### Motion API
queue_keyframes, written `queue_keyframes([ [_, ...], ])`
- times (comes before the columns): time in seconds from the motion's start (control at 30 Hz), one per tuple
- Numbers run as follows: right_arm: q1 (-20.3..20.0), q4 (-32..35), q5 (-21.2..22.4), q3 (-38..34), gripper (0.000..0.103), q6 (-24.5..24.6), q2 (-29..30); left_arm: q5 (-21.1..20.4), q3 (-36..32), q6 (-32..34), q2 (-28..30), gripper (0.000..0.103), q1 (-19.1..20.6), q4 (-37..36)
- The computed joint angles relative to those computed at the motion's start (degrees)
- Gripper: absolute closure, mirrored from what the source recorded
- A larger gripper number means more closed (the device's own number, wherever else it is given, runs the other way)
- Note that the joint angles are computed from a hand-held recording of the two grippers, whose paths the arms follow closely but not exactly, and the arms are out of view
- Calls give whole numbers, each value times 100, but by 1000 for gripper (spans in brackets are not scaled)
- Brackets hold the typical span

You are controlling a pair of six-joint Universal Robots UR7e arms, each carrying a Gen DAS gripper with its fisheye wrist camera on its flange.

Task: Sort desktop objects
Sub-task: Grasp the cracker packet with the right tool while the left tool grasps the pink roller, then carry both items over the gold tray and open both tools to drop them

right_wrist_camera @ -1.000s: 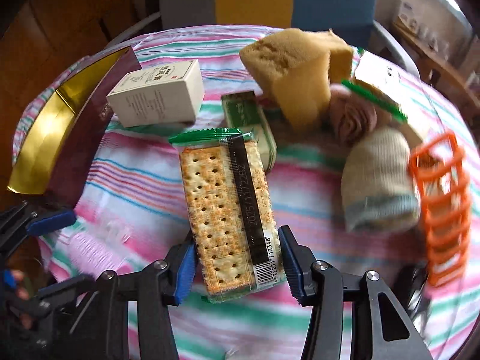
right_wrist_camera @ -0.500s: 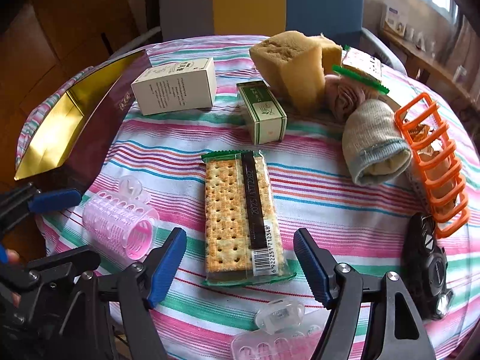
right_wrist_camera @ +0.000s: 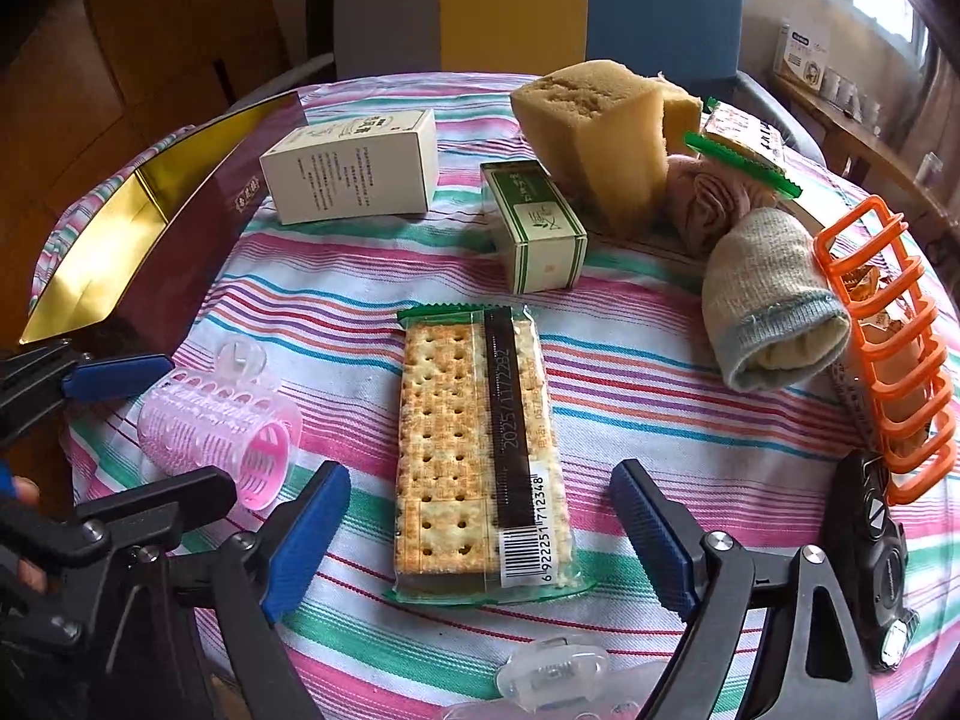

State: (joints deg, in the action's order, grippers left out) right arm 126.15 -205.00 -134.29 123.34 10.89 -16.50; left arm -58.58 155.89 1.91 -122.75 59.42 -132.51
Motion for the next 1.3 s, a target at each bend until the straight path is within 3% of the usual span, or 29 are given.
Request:
queue_keyframes([
  [0.07, 10, 138, -23, -35, 12, 33, -11, -147, -83, 18, 236, 19, 259, -142],
  [0.17, 3, 389, -12, -66, 11, 146, -78, 124, -5, 3, 274, 20, 138, -298],
  [0.23, -11, 539, 6, -73, 11, 227, -133, 87, -43, 11, 369, 21, 203, -424],
  [0.37, 33, 679, -105, -132, 14, 354, -122, 291, 30, 7, 358, 33, 95, -496],
  [0.47, 102, 649, -210, -127, 27, 399, -110, 331, 76, 134, 235, 37, 84, -483],
  [0.53, 151, 633, -264, -123, 48, 413, -116, 221, 51, 176, 145, 37, 141, -428],
  [0.57, 175, 663, -282, -126, 52, 447, -129, 182, 45, 189, 86, 37, 150, -387],
  [0.87, 456, 860, -259, -72, 54, 1059, -190, 261, 51, 55, -1103, 38, -358, 443],
  [1.07, 871, 881, -231, -118, 54, 1164, -313, 504, -235, -203, -1815, 38, -525, 1090],
  [1.3, 1118, 1146, 100, -868, 54, 688, -217, 1436, -723, -354, -2230, 38, -468, 1524],
])
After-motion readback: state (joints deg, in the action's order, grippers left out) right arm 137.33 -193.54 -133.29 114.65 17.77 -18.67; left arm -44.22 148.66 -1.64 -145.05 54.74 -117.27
